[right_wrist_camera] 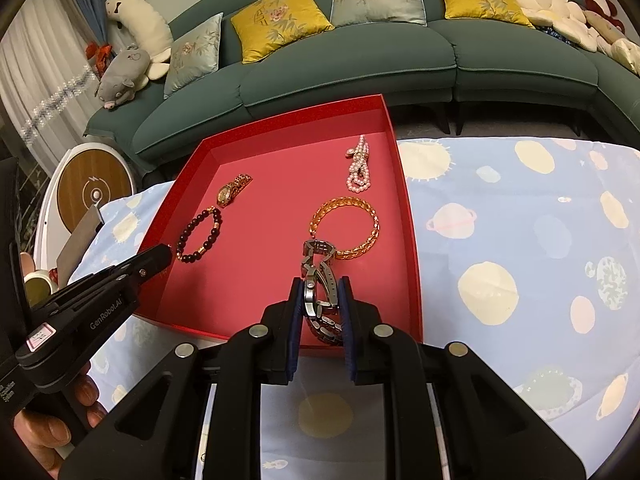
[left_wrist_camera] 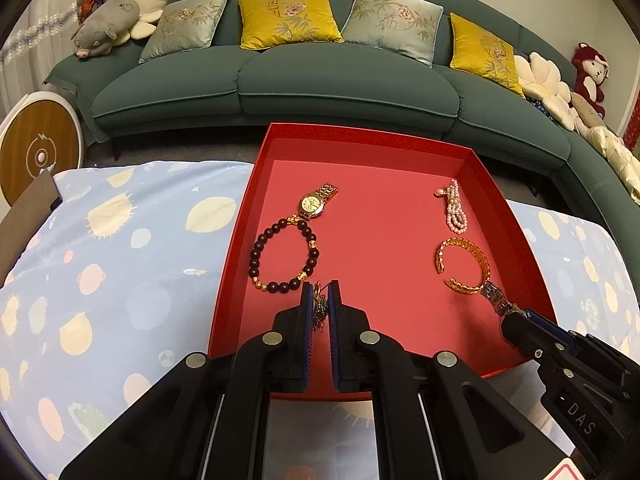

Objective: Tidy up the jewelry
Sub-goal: 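Open the left tool to drop the earring in the tray while the right tool releases the bracelet, then lower the right tool onto the silver ring and close it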

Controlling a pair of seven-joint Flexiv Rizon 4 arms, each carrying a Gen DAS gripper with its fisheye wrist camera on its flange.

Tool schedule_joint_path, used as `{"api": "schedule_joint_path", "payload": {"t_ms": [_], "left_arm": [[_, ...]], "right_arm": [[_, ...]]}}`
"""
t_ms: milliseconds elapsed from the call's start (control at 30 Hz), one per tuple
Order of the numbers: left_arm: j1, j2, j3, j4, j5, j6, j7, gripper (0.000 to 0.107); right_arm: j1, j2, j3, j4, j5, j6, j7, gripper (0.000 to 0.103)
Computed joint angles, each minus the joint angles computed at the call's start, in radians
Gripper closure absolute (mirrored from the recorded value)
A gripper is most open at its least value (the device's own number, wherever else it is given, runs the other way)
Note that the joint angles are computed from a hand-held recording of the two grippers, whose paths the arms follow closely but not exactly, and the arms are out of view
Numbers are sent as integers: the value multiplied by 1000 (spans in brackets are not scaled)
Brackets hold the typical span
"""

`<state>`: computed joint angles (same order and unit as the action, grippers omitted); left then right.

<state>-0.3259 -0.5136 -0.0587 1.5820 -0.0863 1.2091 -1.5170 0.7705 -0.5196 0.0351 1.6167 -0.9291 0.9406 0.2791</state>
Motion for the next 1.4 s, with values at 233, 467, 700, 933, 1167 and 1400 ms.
{"api": "schedule_joint_path", "payload": {"t_ms": [233,467,700,933,1167,1400], "left_arm": [[-1,22,11,27,19,25,-24,78],[89,179,-39,241,-57,158,85,61],[149,327,-44,455,-188,168,159,61],[153,431,-19,620,-286,175,234,61],[148,479,13,725,-330,185,277,61],[149,484,19,762,-389,187,322,61]], "right_arm": [[15,53,-22,30,-123,-15,96,84],[26,170,58,103,-221,-155,175,77],[63,192,159,150,-153,-261,214,77],[108,166,185,159,-89,-253,254,77],[154,113,178,120,-43,-259,217,77],[179,75,160,88,-14,-241,174,70]]}}
